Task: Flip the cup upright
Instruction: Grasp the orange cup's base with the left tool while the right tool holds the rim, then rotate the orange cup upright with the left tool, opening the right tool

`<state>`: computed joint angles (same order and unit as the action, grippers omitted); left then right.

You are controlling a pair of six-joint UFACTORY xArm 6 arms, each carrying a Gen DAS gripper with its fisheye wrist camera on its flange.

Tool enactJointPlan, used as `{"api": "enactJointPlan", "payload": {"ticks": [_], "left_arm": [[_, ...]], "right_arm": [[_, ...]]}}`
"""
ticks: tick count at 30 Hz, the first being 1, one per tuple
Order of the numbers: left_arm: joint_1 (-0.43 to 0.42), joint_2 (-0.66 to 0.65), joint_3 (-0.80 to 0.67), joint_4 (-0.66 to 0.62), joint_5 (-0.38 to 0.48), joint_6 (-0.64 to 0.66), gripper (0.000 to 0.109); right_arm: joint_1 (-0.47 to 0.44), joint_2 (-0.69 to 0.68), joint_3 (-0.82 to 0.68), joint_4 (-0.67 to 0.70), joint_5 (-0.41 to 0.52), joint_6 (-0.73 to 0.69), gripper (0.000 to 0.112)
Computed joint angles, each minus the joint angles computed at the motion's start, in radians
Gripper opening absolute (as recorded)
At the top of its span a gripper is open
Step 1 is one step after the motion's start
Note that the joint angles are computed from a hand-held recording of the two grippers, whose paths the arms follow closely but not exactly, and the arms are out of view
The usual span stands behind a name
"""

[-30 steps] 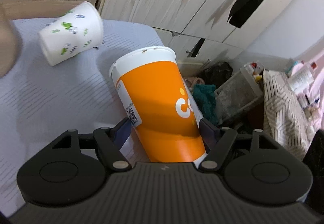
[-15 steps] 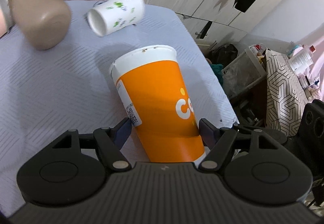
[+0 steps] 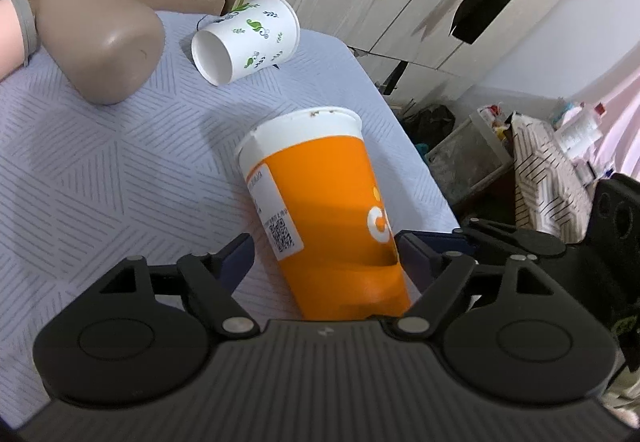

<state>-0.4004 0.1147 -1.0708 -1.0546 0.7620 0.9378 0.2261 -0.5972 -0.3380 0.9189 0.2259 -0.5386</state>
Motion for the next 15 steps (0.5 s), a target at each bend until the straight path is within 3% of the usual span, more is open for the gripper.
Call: {"api": "enactJointPlan", "payload": {"ticks": [7,12,15], "left_arm": [[0.021,0.064,-0.062,-0.021,0.055,-0.035,0.080],[0.020,0.091,-0.084,-0.024,0.060,-0.052,0.082],[0.023,0.091,-0.078,-0.040,0.069,-0.035,0.078]], "right_arm": [[-0.061,0.108,-0.101,0.189,0.080,-0.142,0.091],[-0.066,0.157,-0.137,0.236,0.095,-0.177,0.090],[-0.062,0.161,-0.139,0.265,0.103,-0.201,0.080]]}}
